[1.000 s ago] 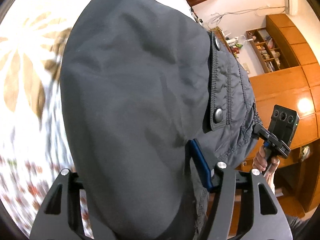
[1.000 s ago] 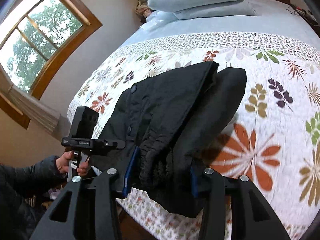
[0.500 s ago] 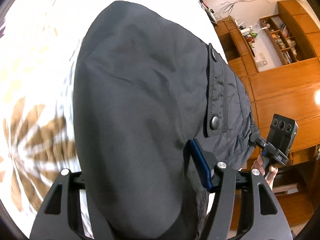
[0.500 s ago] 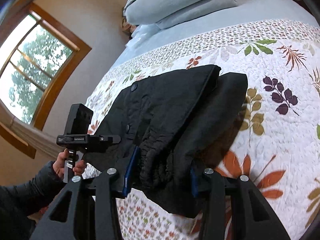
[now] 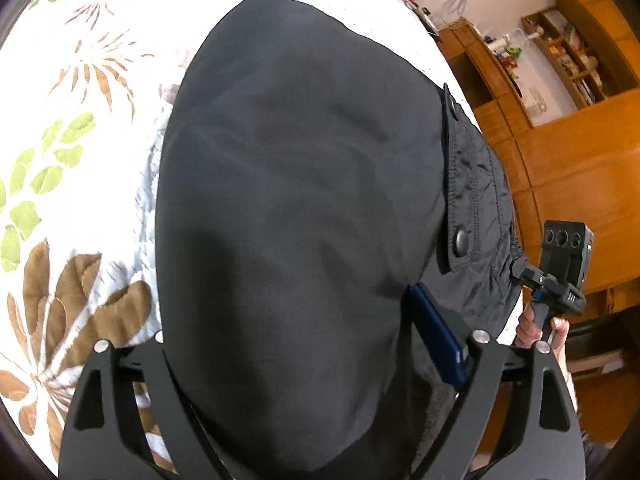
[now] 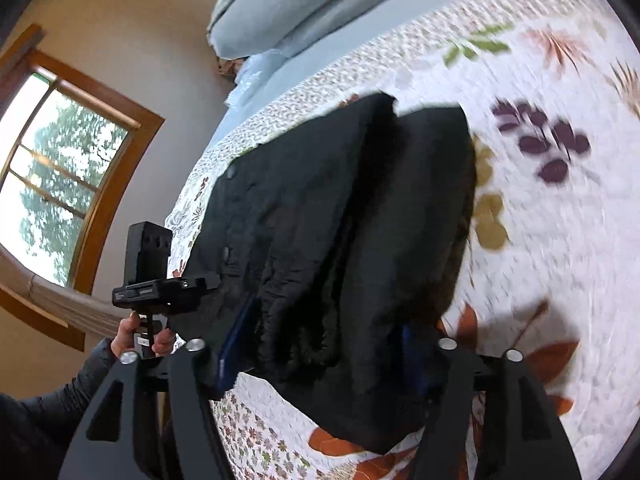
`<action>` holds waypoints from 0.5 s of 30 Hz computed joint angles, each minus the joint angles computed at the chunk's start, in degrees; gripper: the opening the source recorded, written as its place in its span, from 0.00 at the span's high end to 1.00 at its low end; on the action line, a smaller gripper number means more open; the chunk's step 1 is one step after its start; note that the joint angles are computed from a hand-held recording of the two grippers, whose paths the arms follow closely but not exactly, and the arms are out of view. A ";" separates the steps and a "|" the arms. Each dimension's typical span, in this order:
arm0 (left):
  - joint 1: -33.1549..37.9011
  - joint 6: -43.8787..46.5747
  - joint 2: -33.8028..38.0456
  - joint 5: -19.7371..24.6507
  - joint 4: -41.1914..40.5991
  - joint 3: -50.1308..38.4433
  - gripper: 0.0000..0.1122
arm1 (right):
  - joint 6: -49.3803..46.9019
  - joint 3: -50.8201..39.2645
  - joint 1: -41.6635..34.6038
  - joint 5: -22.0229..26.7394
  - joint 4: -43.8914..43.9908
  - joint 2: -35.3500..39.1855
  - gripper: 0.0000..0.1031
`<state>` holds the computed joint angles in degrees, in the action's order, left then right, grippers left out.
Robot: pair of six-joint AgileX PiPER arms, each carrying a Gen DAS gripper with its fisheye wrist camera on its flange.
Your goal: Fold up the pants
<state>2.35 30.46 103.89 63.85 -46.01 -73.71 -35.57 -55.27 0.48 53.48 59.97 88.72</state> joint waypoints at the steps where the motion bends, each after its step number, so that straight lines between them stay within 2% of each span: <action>1: 0.15 0.26 0.06 0.05 0.18 -0.21 0.20 | -0.60 1.08 -0.43 -0.25 0.72 -0.22 0.28; 3: 0.40 0.81 -0.29 -0.63 1.22 -0.21 0.19 | -1.14 2.15 -0.67 -0.77 1.70 -0.47 0.27; 5: 0.12 0.51 0.22 -1.23 1.48 -0.89 0.19 | -2.20 2.31 -0.63 -1.47 3.28 0.22 0.30; 8: -2.16 -3.76 1.61 -1.25 2.18 -4.25 0.19 | -1.92 1.41 0.23 -2.00 3.77 1.08 0.32; 15: 0.10 -0.79 1.10 -0.70 1.95 -2.63 0.19 | 0.44 0.89 1.83 -2.59 0.61 0.47 0.32</action>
